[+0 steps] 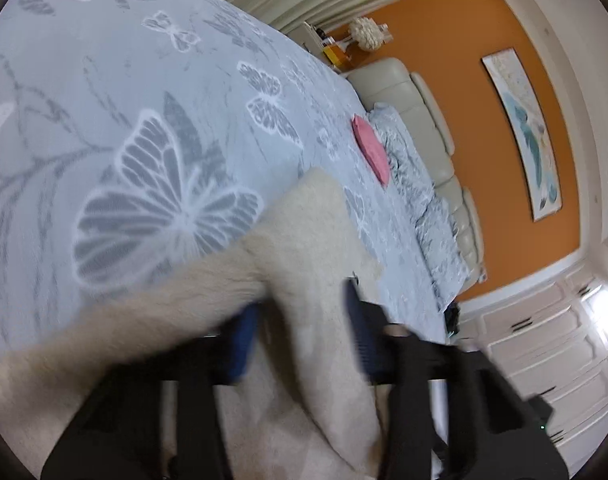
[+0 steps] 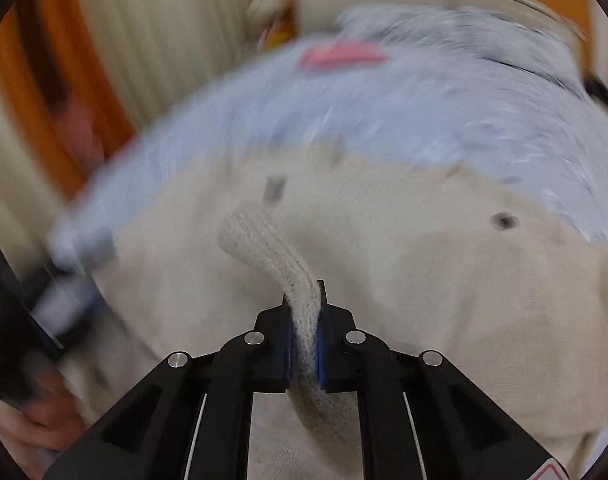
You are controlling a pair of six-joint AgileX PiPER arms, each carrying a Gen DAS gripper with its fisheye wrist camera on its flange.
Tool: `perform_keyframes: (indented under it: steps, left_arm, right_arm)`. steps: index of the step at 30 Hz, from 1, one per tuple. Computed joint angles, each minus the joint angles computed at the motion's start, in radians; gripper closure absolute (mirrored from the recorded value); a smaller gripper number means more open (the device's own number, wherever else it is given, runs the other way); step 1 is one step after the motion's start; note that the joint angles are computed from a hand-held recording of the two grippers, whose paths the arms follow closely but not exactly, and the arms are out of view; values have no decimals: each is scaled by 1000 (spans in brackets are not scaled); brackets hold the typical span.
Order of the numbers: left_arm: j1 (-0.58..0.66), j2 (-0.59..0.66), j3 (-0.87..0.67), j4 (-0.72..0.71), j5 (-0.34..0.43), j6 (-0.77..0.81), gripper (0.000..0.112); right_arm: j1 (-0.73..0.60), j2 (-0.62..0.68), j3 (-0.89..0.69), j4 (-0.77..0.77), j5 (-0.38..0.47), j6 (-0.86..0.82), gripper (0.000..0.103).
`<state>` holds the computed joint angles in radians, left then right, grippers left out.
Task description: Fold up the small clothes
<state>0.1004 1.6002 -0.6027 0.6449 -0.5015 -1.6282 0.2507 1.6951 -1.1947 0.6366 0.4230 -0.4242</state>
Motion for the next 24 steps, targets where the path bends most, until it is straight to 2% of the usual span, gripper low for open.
perform_keyframes:
  steps: [2, 4, 6, 8, 9, 10, 12, 14, 15, 16, 17, 18, 19, 21, 22, 24]
  left_arm:
    - [39, 16, 14, 43, -50, -41, 90]
    - [49, 41, 6, 82, -45, -84, 91]
    - [50, 58, 4, 114, -52, -118, 89]
    - [33, 59, -14, 150, -17, -139, 90]
    - [14, 50, -26, 159, 23, -140, 89]
    - [0, 43, -32, 155, 51, -135, 87]
    - [0, 43, -37, 161, 51, -145, 82]
    - [8, 46, -37, 160, 30, -147, 77]
    - [10, 47, -30, 137, 16, -124, 77]
    - [11, 48, -25, 111, 1, -98, 79]
    - [14, 49, -10, 77, -26, -63, 85]
    - [18, 42, 10, 22, -58, -12, 92]
    - [22, 31, 20, -10, -72, 22, 97]
    - [32, 18, 22, -21, -79, 51, 98]
    - [32, 16, 16, -22, -54, 57, 98]
    - [46, 44, 19, -7, -58, 34, 98]
  right_arm:
    - [-142, -121, 90, 200, 11, -121, 96]
    - [-338, -161, 171, 375, 66, -237, 96]
    - [-475, -64, 204, 405, 120, -291, 96]
    - [-519, 16, 193, 356, 171, -280, 96]
    - [-539, 28, 207, 391, 201, -323, 96]
    - [-546, 8, 228, 424, 191, -353, 91]
    - [-541, -23, 224, 401, 192, -337, 77]
    - [-527, -34, 214, 411, 179, -325, 47]
    - [-515, -34, 210, 422, 161, -322, 47]
    - [-511, -26, 199, 426, 158, -322, 50]
    - [-512, -12, 174, 402, 182, -298, 85]
    - [-510, 3, 157, 417, 197, -306, 94]
    - [-531, -3, 150, 472, 226, -346, 95]
    - [-585, -77, 187, 648, 289, -505, 95]
    - [-599, -106, 207, 689, 295, -558, 96]
    - [-587, -64, 208, 651, 233, -569, 96]
